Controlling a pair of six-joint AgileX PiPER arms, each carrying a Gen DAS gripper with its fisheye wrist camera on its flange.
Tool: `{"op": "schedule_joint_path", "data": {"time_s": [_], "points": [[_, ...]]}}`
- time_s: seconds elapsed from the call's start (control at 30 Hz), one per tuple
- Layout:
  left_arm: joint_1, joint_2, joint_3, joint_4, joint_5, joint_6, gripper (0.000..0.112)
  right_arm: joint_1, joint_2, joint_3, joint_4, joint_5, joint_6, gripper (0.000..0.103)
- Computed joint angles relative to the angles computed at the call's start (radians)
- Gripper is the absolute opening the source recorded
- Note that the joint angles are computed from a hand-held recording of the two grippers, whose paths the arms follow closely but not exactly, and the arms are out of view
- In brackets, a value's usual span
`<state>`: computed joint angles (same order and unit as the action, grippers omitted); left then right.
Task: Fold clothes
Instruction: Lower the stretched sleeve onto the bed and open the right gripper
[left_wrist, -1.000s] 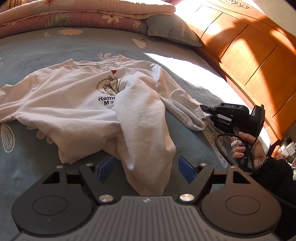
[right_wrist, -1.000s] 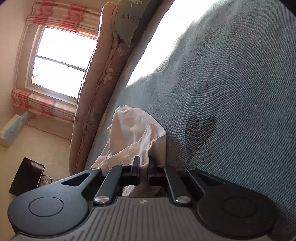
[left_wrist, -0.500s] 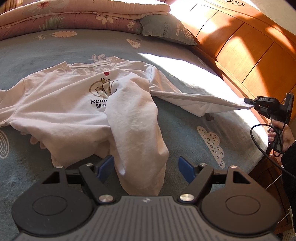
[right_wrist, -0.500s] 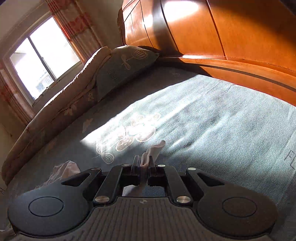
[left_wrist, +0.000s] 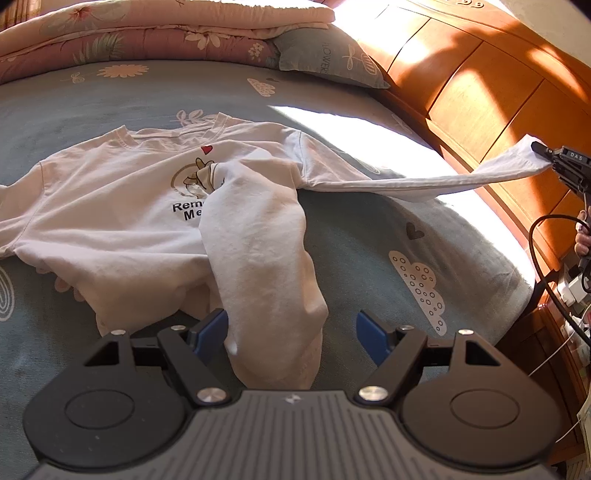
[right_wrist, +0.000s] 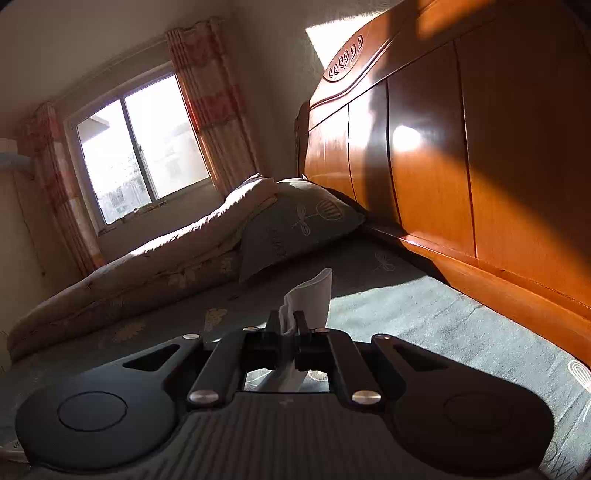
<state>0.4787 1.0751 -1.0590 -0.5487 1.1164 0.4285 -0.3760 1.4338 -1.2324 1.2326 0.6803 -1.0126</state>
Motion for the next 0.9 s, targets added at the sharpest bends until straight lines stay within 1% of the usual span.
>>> {"op": "schedule_joint_path", "data": {"time_s": [0.17,0.33,0.37,0.4,0.43,0.53,0.57,0.6,0.63,0.7,0.77,0.83,0.9], "points": [[0.0,0.005,-0.009,-0.011,0.011,0.018,0.077,-0.028,-0.023,0.089,-0.143,0.008,0.081,0.009],[-0.001,0.013,-0.018,-0.022,0.015,0.035,0.077,-0.094,0.005,0.2,-0.294,0.015,0.179,0.009],[-0.002,0.015,-0.018,-0.024,0.013,0.036,0.077,-0.098,0.013,0.214,-0.341,0.018,0.218,0.01],[-0.003,0.017,-0.018,-0.025,0.011,0.036,0.077,-0.094,0.015,0.23,-0.398,0.013,0.263,0.016],[-0.005,0.02,-0.018,-0.025,0.01,0.036,0.077,-0.086,0.018,0.241,-0.451,0.006,0.304,0.019],[-0.009,0.025,-0.021,-0.022,0.009,0.033,0.077,-0.062,-0.021,0.293,-0.562,-0.051,0.392,0.022],[-0.01,0.026,-0.023,-0.021,0.009,0.032,0.077,-0.055,-0.034,0.295,-0.577,-0.07,0.407,0.025],[-0.011,0.027,-0.026,-0.023,0.008,0.033,0.077,-0.048,-0.042,0.289,-0.577,-0.083,0.406,0.033],[-0.011,0.03,-0.029,-0.024,0.008,0.034,0.077,-0.042,-0.05,0.282,-0.576,-0.097,0.405,0.036],[-0.015,0.037,-0.041,-0.024,0.007,0.034,0.077,-0.025,-0.052,0.26,-0.558,-0.111,0.387,0.037],[-0.016,0.046,-0.055,-0.026,0.011,0.037,0.077,0.016,-0.01,0.202,-0.502,-0.084,0.331,0.038],[-0.009,0.058,-0.074,-0.034,0.024,0.048,0.077,0.102,0.061,0.131,-0.483,-0.077,0.299,0.048],[-0.008,0.066,-0.091,-0.027,0.023,0.053,0.077,0.179,0.14,0.054,-0.47,-0.067,0.272,0.051]]}}
